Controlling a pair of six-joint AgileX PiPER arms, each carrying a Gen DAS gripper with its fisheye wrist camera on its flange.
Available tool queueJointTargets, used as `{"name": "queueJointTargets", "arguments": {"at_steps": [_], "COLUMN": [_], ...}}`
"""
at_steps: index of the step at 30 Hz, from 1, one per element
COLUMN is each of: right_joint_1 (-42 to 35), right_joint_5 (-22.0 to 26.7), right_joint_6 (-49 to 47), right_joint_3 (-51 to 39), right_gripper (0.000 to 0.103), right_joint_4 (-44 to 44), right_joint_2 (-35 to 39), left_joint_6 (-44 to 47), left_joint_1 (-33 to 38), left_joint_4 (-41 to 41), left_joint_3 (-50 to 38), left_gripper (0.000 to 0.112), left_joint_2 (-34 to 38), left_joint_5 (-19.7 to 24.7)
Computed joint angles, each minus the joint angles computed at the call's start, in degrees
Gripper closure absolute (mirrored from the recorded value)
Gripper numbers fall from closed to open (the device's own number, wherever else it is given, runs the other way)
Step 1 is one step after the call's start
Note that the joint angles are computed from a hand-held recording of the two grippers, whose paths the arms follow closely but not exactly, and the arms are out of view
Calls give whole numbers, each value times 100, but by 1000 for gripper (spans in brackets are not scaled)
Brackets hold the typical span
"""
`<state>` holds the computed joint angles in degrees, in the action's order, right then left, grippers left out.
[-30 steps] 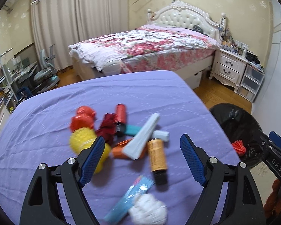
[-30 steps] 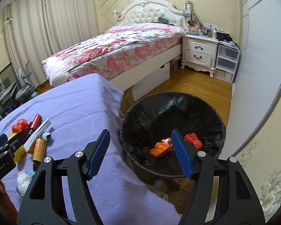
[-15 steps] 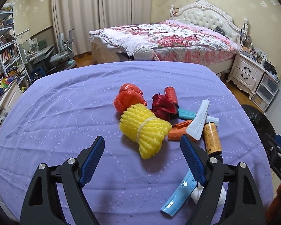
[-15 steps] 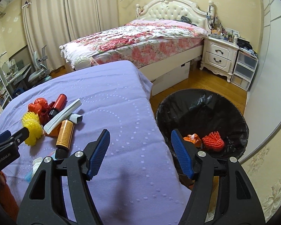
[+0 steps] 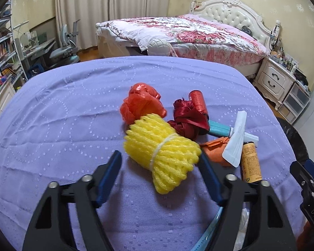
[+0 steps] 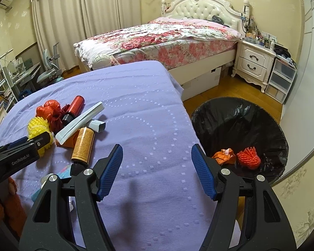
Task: Collect trash
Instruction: 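Grasp the yellow foam net with the left gripper while the right gripper grasps the white tissue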
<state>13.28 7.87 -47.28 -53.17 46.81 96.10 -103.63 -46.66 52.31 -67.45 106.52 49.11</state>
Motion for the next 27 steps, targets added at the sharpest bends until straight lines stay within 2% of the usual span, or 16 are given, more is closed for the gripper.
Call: {"name": "queueJointTargets", "arguments": {"at_steps": [2,7,12,16,27], "right_joint_1": [46,146,242,330,1006], "right_joint_5": [-17,-40,-45,-13,-28], "right_joint_6": [24,152,79,-325,-553], "right_joint_3": [10,86,219,451,1031], "right_gripper": [37,37,37,37,37], "right_joint_4": [-31,-171,-137,221,401], "right_joint_2": [3,-95,-269,-497,-1085], "left_joint_6": [-142,-201,-394,-561,-1145], "left_joint_1": [14,-181,-522,-854,-1471], "left_joint_4": [101,238,363,398,288], "left_joint_3": [186,318,590,805,1464], "left_gripper": [53,61,61,61,61], "left_joint_2": [-112,-227,-510,-734,-1271], "left_joint_5": [-186,-40,223,511,1062]}}
